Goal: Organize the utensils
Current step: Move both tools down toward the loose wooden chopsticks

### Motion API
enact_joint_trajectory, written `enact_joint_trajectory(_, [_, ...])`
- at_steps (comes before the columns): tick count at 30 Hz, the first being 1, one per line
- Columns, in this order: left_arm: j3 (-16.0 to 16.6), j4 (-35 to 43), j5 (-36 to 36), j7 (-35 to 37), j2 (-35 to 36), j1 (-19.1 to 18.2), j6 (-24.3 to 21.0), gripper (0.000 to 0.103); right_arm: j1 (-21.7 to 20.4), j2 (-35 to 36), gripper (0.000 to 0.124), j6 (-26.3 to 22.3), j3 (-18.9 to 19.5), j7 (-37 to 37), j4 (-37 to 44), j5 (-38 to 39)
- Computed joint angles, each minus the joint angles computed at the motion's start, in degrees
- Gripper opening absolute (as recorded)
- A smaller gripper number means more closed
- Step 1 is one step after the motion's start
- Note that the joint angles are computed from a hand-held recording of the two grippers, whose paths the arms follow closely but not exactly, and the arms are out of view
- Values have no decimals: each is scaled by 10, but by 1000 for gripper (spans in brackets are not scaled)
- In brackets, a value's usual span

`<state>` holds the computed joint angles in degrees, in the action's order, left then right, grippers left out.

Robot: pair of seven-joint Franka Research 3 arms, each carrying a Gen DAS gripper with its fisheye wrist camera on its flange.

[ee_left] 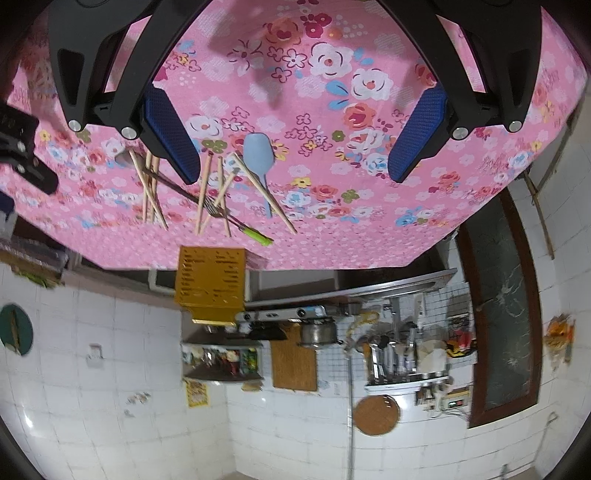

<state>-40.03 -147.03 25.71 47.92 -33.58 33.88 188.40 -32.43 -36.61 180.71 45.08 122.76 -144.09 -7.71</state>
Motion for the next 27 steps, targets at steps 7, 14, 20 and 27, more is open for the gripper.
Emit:
enact_joint_trajectory(7, [60, 86, 37, 42, 76, -62, -98, 98, -67, 61, 99, -40, 37, -6, 97, -56])
enact_joint_trajectory(14, [149, 230, 35, 84, 208, -160, -206, 98, -159, 215, 99, -162, 121, 55, 266, -196])
enact_joint_trajectory(20, [150, 386, 112, 39, 342, -183, -290, 98, -120, 499, 99, -382, 189, 168, 463, -446])
enact_joint_trajectory(27, [186, 555, 82, 88, 487, -251, -393, 98, 10, 629, 99, -504, 109, 173, 602, -447])
